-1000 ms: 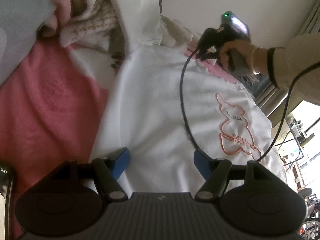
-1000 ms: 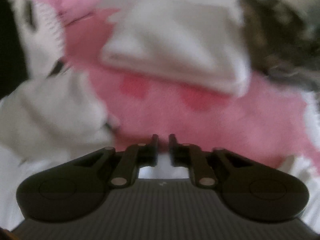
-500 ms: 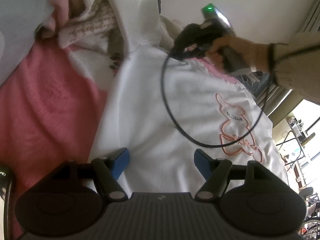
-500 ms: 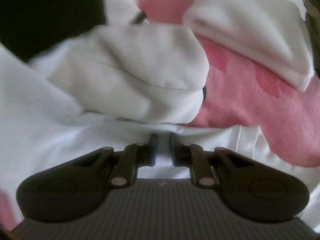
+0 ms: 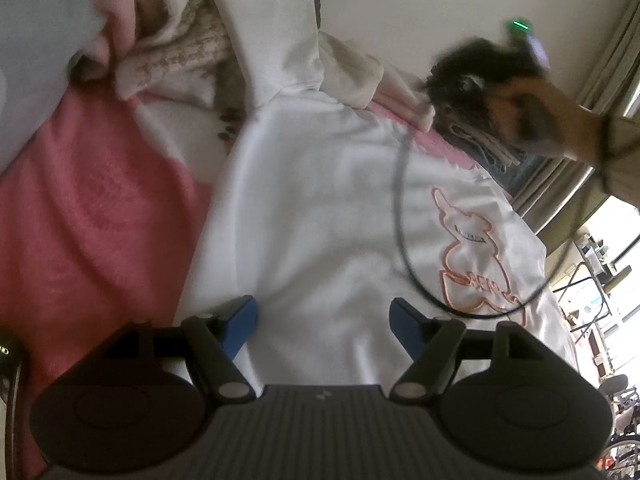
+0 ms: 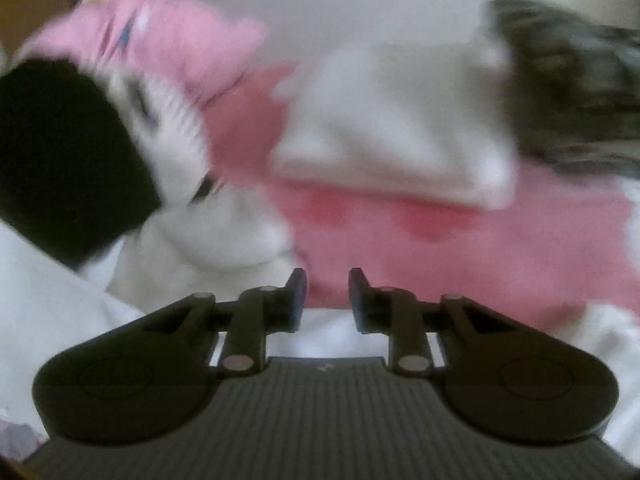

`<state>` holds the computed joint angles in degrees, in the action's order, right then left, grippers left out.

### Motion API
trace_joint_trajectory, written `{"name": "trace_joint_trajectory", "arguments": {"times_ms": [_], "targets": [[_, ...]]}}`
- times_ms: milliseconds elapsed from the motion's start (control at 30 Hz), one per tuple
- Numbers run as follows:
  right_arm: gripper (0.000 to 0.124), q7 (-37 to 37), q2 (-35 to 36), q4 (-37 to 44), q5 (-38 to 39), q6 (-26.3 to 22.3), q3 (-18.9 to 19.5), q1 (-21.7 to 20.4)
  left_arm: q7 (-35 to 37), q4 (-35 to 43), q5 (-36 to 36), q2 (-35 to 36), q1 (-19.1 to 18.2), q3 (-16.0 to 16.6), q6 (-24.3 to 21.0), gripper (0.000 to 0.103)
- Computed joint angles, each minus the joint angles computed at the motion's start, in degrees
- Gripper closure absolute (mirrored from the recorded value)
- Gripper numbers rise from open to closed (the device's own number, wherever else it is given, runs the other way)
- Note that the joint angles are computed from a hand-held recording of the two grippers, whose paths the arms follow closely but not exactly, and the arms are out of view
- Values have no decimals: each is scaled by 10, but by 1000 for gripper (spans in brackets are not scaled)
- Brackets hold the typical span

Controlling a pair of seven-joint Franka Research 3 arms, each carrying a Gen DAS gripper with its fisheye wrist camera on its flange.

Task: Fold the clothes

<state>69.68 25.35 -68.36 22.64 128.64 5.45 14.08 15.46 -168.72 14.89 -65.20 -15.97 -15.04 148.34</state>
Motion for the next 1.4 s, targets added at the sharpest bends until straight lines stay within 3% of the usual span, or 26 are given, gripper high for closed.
{"name": "trace_joint_trajectory", "arguments": {"times_ms": [167,367,567,600,700,867,967,1067,1100,1167,1333,1400], "targets": [[101,14,-19,11,-22,-105,-28,-39,-3,4,4,7,4,-6,0,28],[100,-41,-59,-62,3,-135,-19,-56,-2,9,11,5,1,-11,-17,28],[101,-62,-35,-77,4,-104,-5,-17,-6,17,17,9,-2,-18,-34,28],[101,-61,-28,-78,-9,-91,-7,-8,-8,18,18,10,-2,-20,-38,27],[101,-58,-7,-92,-37,8,-10,19,-13,24,23,14,-3,-27,-47,26],[99,1,20,-40,-51,33,-11,31,-21,22,28,12,-7,-24,-47,26],[99,-38,9,-16,-3,-72,15,-1,-25,20,29,11,-8,-22,-44,26],[99,-73,20,18,-8,-202,32,-12,-25,19,31,12,-9,-22,-43,26],[98,-81,21,15,-13,-209,29,-5,-25,21,32,13,-8,-23,-44,25],[98,-85,13,-20,-13,-152,11,22,-25,26,35,18,-7,-27,-48,25],[98,29,52,-3,4,10,0,50,-29,31,41,23,-8,-31,-54,25],[98,57,54,5,22,20,8,39,-31,28,41,20,-9,-28,-52,25]]}}
